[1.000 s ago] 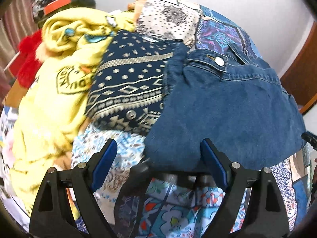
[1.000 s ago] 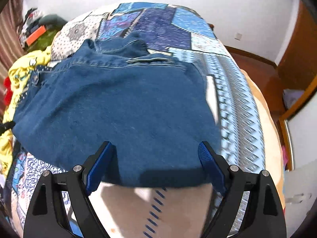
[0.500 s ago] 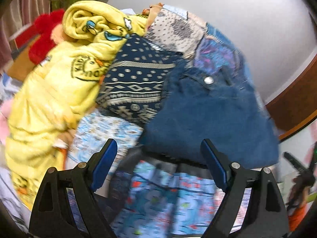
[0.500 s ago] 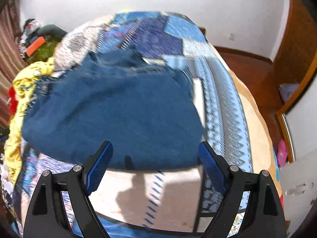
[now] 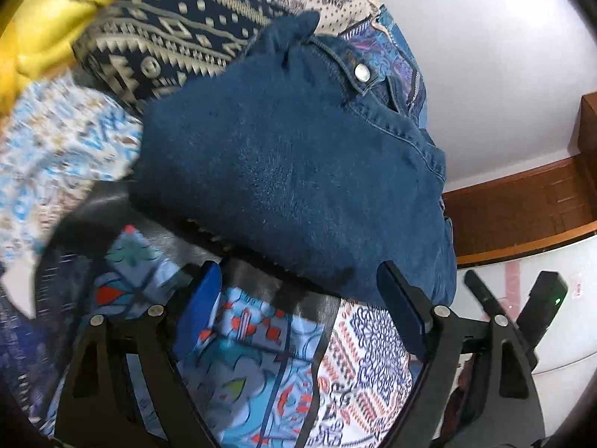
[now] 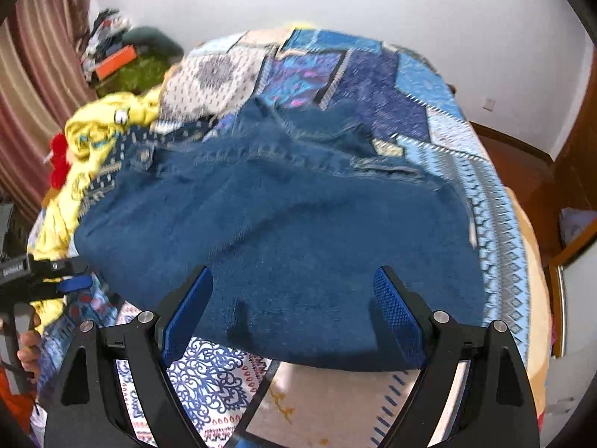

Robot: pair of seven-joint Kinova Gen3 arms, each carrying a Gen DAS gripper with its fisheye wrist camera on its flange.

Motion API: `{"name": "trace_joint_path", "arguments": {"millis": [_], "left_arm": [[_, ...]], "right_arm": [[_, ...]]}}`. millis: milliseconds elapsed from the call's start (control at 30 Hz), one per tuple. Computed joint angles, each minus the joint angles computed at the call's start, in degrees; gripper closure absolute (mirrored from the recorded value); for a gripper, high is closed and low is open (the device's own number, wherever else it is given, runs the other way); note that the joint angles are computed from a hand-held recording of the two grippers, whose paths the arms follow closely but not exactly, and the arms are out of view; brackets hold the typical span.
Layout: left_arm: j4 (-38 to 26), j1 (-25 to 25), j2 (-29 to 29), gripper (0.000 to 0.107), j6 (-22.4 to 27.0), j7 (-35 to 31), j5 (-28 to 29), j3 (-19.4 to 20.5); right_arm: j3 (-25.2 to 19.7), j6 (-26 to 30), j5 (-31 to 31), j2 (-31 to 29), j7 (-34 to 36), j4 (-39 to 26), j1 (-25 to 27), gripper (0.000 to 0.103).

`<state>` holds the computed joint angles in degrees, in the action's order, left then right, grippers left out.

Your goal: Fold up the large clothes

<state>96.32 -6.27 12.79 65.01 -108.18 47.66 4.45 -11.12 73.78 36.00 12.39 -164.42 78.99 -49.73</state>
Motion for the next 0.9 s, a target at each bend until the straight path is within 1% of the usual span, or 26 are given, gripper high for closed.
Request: {"name": "trace_joint_path", "arguments": {"millis": [67, 100, 133, 167, 267, 300, 367, 433, 500, 533, 567, 667, 700, 733, 767, 833, 900], "left_arm": [[0.1, 0.2, 1.3, 0.025, -1.2, -0.2, 1.4, 0.3], [0.1, 0.3, 2.1, 0.03, -2.4, -0.7, 2.1, 0.6], [0.0, 0.3, 2.8, 0.031, -3.1, -1.2, 2.6, 0.9], [-0.3, 0.4, 4.0, 0.036, -3.5, -1.5, 3.1, 1.2], [0.6, -1.1, 6.6, 0.041, -4.8, -3.3, 8.1, 2.5], [0.7, -1.4, 7.2, 0.043, -5.3, -3.9, 9.5, 2.8], [1.2, -1.7, 8.0, 0.043, -6.1, -3.6, 11.8, 3.1], [2.2, -2.0, 8.0, 0.046, -7.1, -3.5, 13.3, 3.3], [3.8, -1.7, 6.5, 0.058, -8.9, -3.7, 13.9, 3.1], [4.5, -1.6, 5.6, 0.061, -9.7, -4.1, 14.3, 3.1], [5.1, -1.3, 4.2, 0.066, -10.7, -3.9, 14.3, 2.8], [5.3, -0.2, 1.4, 0.072, -12.2, -2.1, 13.4, 2.4], [4.8, 1.2, 0.3, 0.075, -12.6, -1.4, 12.5, 1.3], [4.8, 1.6, -0.6, 0.077, -13.4, -1.8, 12.3, 1.3], [4.8, 1.0, -1.6, 0.078, -14.2, -3.0, 12.9, 2.1], [5.4, 1.1, -4.1, 0.079, -13.9, -5.4, 14.7, 1.7], [5.2, 2.3, -7.6, 0.08, -14.7, -6.8, 14.2, 1.1]], "right_arm": [[0.1, -0.1, -1.1, 1.2, 1.7, -0.5, 0.6, 0.017], [0.2, -0.2, -1.6, 1.7, 2.2, -0.6, 0.7, 0.017], [0.4, -0.6, -2.3, 2.0, 2.6, -0.4, 0.9, 0.017], [0.5, -1.3, -3.0, 2.2, 2.8, -0.1, 1.3, 0.017], [1.1, -4.0, -4.6, 2.0, 2.3, 1.6, 2.1, 0.016], [1.3, -4.6, -4.7, 1.9, 1.9, 2.0, 2.2, 0.015], [1.5, -5.7, -4.8, 1.6, 0.9, 2.7, 2.4, 0.007], [1.5, -6.1, -5.4, 1.5, 0.7, 2.9, 2.8, 0.006], [1.5, -5.8, -5.6, 1.7, 0.7, 2.5, 2.8, 0.005], [1.5, -5.2, -5.7, 1.9, 0.9, 2.1, 2.7, 0.006], [1.4, -4.6, -5.9, 1.9, 1.0, 1.7, 2.6, 0.006], [1.2, -3.2, -6.8, 1.8, 1.9, 0.7, 2.5, 0.006], [1.1, -2.6, -7.0, 1.9, 2.3, 0.2, 2.3, 0.006], [1.0, -1.8, -7.2, 1.9, 2.7, -0.3, 2.1, 0.006], [0.9, -0.8, -7.1, 2.0, 3.1, -1.0, 1.8, 0.006], [0.8, 1.4, -6.4, 1.9, 3.3, -2.4, 0.7, 0.006], [0.7, 2.8, -5.4, 1.7, 3.3, -3.5, -0.2, 0.006]]}}
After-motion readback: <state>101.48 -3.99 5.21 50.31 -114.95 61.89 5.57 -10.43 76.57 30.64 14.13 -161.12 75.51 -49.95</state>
